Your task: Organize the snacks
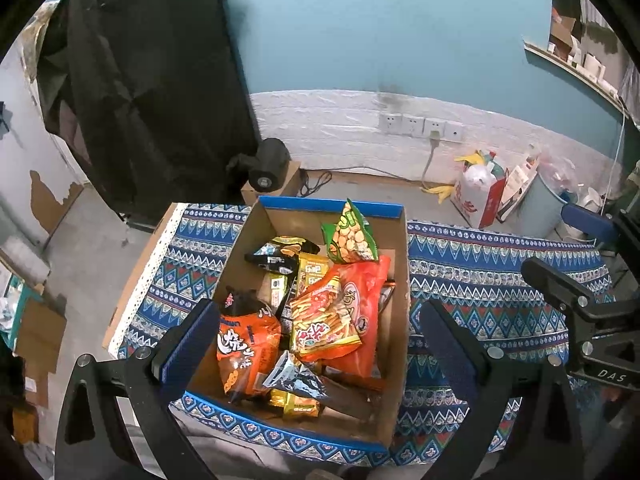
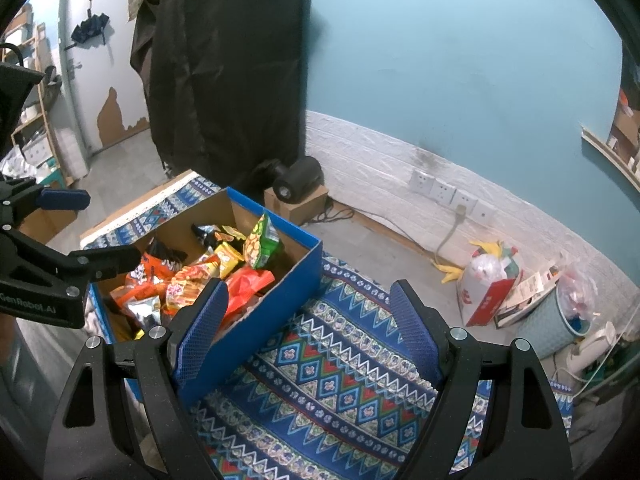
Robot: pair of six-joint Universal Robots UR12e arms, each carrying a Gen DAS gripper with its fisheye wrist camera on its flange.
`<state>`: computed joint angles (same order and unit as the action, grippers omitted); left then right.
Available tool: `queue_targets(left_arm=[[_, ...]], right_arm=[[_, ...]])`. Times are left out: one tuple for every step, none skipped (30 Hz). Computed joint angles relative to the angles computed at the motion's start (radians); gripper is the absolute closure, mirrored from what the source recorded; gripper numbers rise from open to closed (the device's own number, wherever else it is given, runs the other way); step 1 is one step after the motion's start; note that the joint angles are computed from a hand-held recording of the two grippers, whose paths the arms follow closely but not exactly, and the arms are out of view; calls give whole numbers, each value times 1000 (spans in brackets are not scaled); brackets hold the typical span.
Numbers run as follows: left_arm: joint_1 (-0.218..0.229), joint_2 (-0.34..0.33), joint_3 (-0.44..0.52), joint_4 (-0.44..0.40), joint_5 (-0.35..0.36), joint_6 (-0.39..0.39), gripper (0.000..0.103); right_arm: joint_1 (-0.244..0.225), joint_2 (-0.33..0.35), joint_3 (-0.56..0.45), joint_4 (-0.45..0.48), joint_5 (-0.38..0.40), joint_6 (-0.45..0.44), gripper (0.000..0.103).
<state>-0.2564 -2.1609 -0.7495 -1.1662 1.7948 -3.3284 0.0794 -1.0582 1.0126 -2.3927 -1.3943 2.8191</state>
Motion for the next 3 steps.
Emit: queue_targets(left_arm=[[0,1,-1,3,1,-1,2],[0,1,-3,6,1,2,2],[-1,-1,0,1,3,4,2]], right_arm=[[0,0,0,0,0,0,21],[0,0,1,0,0,0,21],[0,-1,2,0,0,1,21]])
